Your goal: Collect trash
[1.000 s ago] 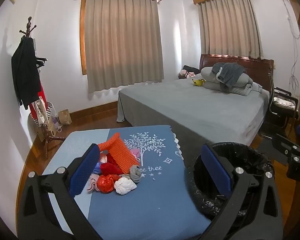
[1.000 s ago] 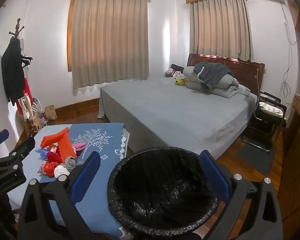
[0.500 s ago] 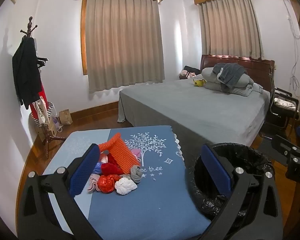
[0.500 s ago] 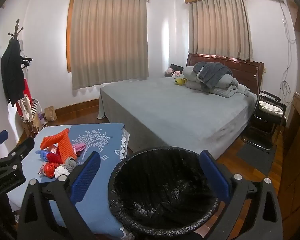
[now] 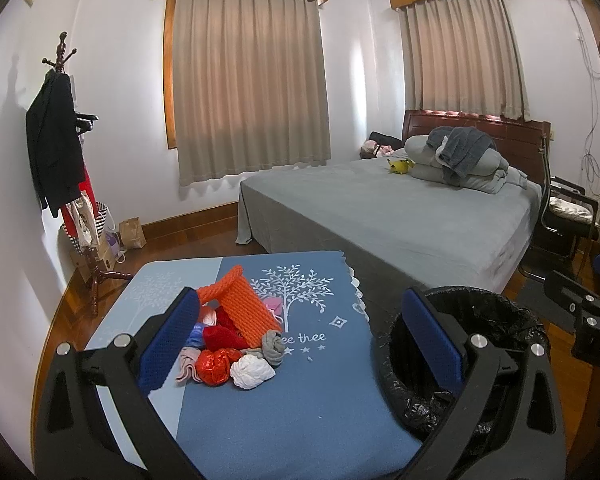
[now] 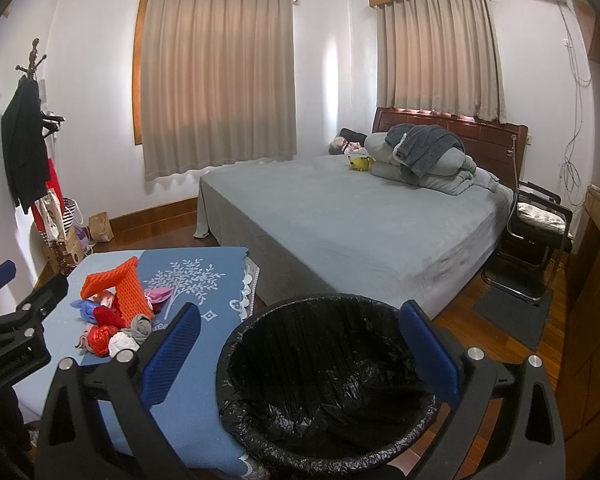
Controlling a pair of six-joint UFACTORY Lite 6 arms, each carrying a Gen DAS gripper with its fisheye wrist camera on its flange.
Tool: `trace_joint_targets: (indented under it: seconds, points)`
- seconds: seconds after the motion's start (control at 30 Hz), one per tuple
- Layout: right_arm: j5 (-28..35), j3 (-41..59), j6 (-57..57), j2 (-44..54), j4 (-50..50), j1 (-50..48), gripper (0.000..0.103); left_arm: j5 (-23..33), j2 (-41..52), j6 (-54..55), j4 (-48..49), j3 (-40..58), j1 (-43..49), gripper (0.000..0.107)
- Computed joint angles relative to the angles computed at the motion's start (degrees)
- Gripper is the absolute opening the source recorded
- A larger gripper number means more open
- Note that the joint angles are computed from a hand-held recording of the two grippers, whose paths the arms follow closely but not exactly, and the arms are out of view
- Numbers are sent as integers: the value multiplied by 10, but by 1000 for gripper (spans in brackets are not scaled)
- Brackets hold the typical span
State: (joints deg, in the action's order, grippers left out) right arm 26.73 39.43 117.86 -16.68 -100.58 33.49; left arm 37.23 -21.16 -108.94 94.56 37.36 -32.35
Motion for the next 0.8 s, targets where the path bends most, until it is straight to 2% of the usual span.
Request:
trace_joint_targets:
  seconds: [0.8]
  points:
    - [4, 3, 2, 5, 3, 5, 97, -1, 2, 0, -1, 2, 1, 98]
